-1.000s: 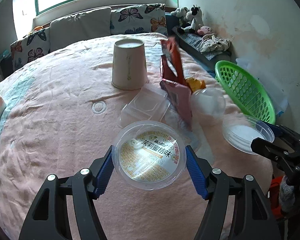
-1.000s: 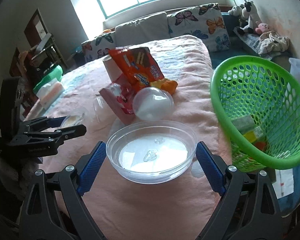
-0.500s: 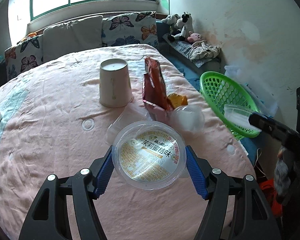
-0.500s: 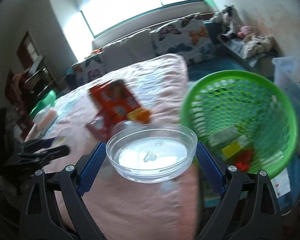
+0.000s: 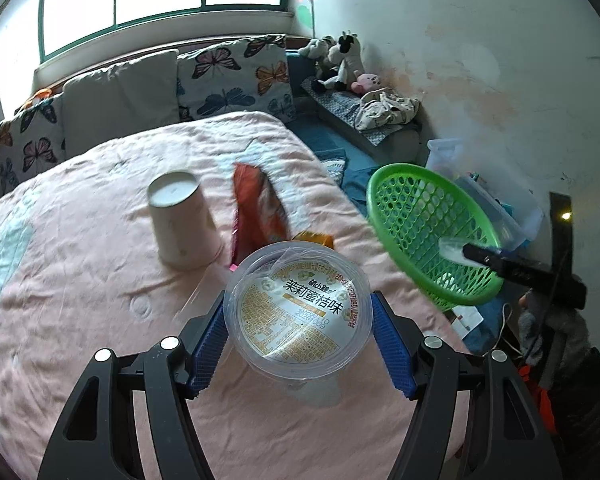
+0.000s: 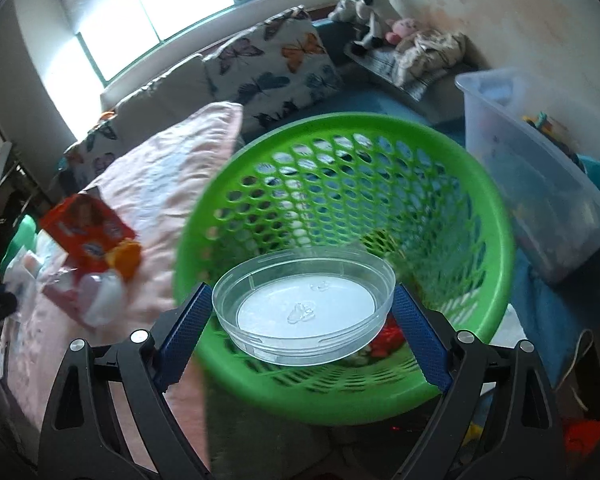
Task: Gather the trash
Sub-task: 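Carry the lid and container to the green basket and release both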
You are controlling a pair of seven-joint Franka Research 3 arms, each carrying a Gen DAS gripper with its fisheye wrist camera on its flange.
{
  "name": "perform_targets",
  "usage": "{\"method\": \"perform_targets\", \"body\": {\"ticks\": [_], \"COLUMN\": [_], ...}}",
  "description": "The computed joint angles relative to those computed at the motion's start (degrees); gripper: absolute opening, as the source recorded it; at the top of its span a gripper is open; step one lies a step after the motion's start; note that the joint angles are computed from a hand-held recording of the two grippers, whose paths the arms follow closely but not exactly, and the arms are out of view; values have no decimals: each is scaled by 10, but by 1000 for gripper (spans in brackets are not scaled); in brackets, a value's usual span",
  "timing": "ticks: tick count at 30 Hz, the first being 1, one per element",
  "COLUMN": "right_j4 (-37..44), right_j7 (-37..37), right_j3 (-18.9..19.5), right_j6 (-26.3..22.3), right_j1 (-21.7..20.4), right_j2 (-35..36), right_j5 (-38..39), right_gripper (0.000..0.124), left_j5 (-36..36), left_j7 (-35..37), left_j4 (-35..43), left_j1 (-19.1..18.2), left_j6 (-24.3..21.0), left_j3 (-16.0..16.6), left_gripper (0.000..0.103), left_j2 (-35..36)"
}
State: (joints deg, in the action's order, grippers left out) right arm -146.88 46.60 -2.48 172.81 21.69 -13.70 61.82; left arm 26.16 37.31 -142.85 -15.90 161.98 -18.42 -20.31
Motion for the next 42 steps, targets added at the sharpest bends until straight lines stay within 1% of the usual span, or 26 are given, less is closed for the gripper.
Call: {"method": "perform_targets", "body": {"ticks": [3,7,10,13,17,22,24,27,32,34,35,37,39,42], "right_j4": [8,23,19,11,-14,-53,-67,-87,-121,-133,-138,-145,-148,-156], "right_j7": [-1,-29,-45,-70,-108,-137,-134,-132,-93,-73,-69,-57,-44,-26], "right_j3": [-2,-3,6,6,2,-19,-25,-47,-64,-63,-70,-79,-90,-104], "right_j6": [-2,-12,0,6,36,58,71,80,91,92,93,96,92,94], "right_j1": [-6,-14,-22,-23,-13,8,16,39,53,49,53,58,62,73], "right_j2": [21,41,39,25,-14,-75,-94,-124,-162,-172,-178,-184,-187,-192], "right_j5": [1,35,54,79,112,135,131,131,93,73,69,56,43,27], "right_gripper": [91,92,92,92,92,92,92,92,92,92,92,92,92,92], "left_j5": [9,23,29,41,57,51,37,16,-13,-29,-35,-49,-58,-71], "left_j7": [3,6,13,16,19,47,66,95,131,146,150,161,165,172], "left_j4": [30,69,100,135,181,249,272,312,378,403,414,427,437,431], "left_j1": [4,4,-2,-9,-21,-48,-57,-72,-95,-102,-105,-109,-113,-113], "left_j6": [-6,-12,-18,-25,-32,-48,-50,-57,-85,-92,-96,-100,-99,-86], "left_j3": [-4,-6,-5,-6,-2,4,7,7,10,10,10,10,12,12], "left_gripper": [66,66,66,66,66,66,66,66,66,66,66,68,76,77], "left_j2": [24,59,86,118,162,226,249,290,354,379,390,404,415,416]}}
